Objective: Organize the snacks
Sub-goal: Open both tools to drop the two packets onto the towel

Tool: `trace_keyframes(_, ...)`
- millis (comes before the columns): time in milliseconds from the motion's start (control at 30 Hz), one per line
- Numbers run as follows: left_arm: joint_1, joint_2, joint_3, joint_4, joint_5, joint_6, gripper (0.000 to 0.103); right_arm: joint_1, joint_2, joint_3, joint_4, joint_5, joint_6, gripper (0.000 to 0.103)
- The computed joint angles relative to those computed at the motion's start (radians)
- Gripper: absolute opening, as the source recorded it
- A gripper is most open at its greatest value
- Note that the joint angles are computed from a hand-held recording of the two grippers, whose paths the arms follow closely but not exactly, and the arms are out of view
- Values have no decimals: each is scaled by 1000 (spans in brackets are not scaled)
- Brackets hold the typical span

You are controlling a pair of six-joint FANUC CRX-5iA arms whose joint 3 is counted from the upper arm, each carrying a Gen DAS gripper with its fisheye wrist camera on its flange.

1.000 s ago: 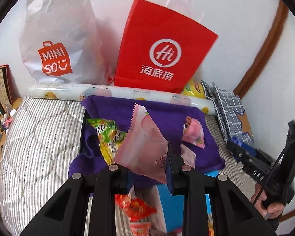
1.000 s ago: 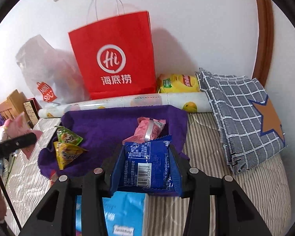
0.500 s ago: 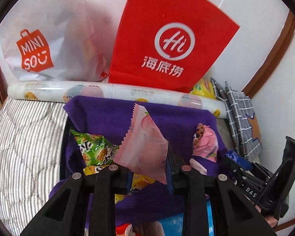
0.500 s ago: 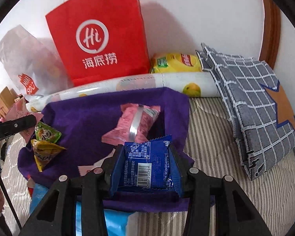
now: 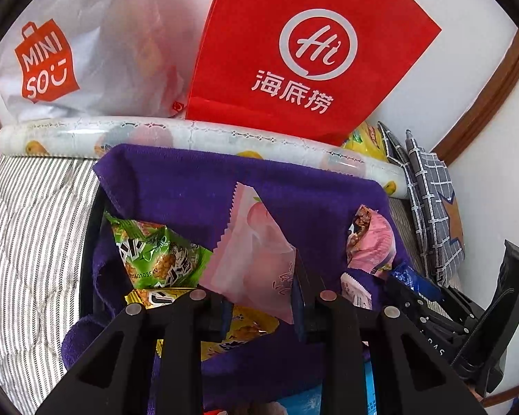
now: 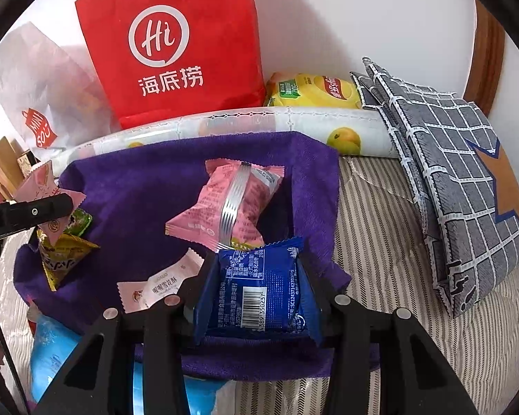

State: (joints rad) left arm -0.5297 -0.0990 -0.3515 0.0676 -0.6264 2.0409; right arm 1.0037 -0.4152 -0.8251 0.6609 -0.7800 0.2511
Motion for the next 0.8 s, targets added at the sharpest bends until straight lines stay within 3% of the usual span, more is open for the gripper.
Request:
trace_keyframes(133, 1, -2, 1, 12, -12, -12, 28, 11, -14, 4, -4, -24, 1, 44)
trace_keyframes(233, -9, -7, 20, -22, -43, 27, 41, 30, -34, 6, 0, -60, -13, 45)
trace_keyframes(367, -17, -39, 19, -35, -63, 44, 52, 75, -73, -1, 29, -121, -50, 58)
trace_keyframes(500, -37, -87, 19, -79, -97, 102, 52, 155, -134, -11, 59, -213, -107, 59)
trace_keyframes(700, -77, -187, 5, -140, -157, 177, 54, 343, -234, -25, 111, -385, -221, 59)
trace_keyframes(800, -114, -239, 2, -189, -198, 231, 55, 486, -282, -39, 148, -495, -297, 59)
